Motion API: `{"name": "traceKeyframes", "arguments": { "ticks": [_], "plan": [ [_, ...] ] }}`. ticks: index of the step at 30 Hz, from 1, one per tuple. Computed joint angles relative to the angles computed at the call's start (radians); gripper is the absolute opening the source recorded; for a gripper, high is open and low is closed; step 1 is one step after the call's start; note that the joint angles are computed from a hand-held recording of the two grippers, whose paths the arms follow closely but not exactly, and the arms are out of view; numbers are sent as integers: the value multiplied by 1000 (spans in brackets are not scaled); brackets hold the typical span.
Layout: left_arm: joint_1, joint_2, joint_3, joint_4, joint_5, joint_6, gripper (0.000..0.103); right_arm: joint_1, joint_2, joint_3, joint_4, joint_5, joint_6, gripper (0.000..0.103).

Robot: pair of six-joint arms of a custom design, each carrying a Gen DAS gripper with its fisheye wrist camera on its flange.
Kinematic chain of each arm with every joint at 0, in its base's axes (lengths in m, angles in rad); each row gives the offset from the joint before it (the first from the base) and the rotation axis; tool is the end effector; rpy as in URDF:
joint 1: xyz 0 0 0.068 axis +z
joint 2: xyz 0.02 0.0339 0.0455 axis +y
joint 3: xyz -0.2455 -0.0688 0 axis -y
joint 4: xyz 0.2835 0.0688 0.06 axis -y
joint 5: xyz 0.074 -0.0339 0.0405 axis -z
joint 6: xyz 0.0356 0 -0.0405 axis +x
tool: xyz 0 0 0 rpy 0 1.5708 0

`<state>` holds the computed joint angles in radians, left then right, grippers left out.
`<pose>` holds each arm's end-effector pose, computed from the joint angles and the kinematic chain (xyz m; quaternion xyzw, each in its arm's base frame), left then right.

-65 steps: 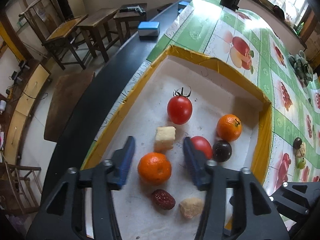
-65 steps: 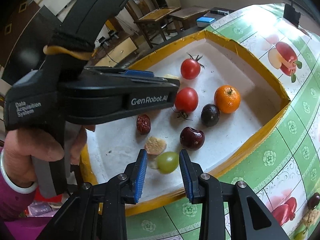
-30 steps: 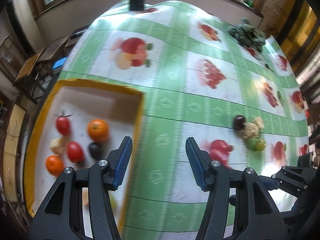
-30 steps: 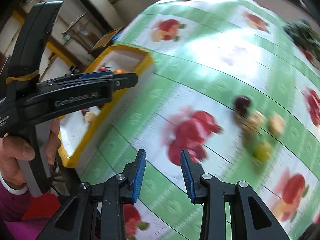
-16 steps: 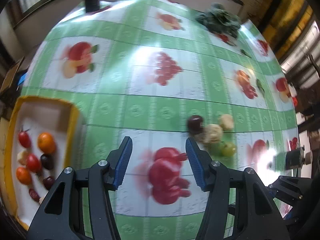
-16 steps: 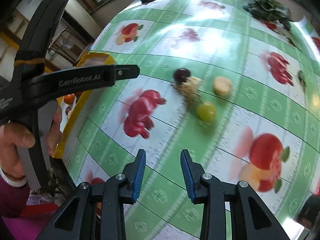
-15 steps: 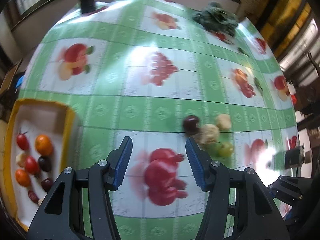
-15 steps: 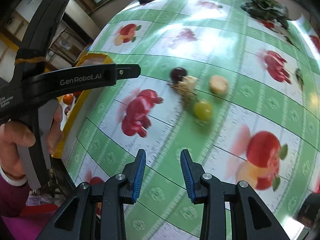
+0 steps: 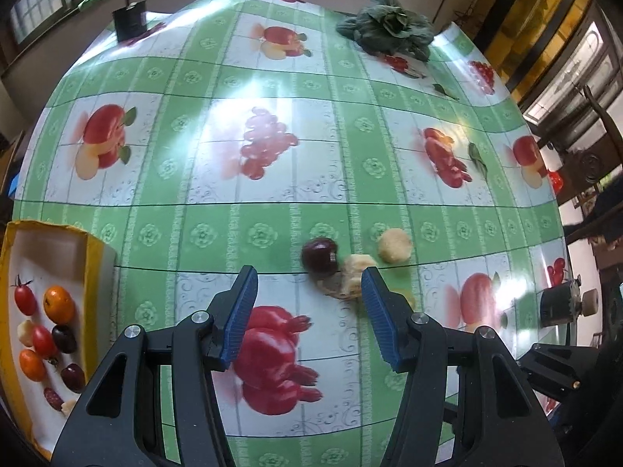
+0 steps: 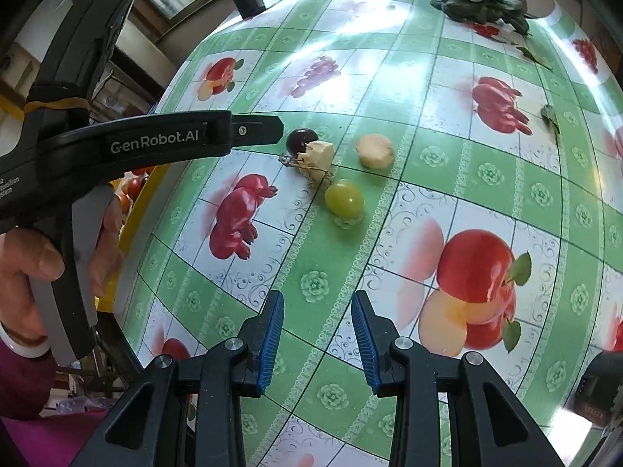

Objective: Organize fruits
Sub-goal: 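Lower both open tools around the dark red plum and the round tan cracker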

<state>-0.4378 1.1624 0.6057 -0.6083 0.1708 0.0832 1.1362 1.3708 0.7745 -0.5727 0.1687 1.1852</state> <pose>0.2130 -0.1064 0.1397 0.2680 0.9386 -0.1176 0.1829 0.1242 0.2534 0.1441 0.0407 0.9757 0.1494 0.1550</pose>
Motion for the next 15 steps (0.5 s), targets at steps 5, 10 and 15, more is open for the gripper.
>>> {"name": "traceKeyframes", "arguments": {
  "ticks": [5,10,15],
  "plan": [
    [76,22,16,-5,12,33,55,-8,14,21,-10,9,-32,35],
    [125,65,27,5,36,76,55,-21,-7,-8,-6,7,-24,35],
    [120,144,58,23,65,75,55,-64,-45,-38,-21,-7,-41,35]
  ]
}}
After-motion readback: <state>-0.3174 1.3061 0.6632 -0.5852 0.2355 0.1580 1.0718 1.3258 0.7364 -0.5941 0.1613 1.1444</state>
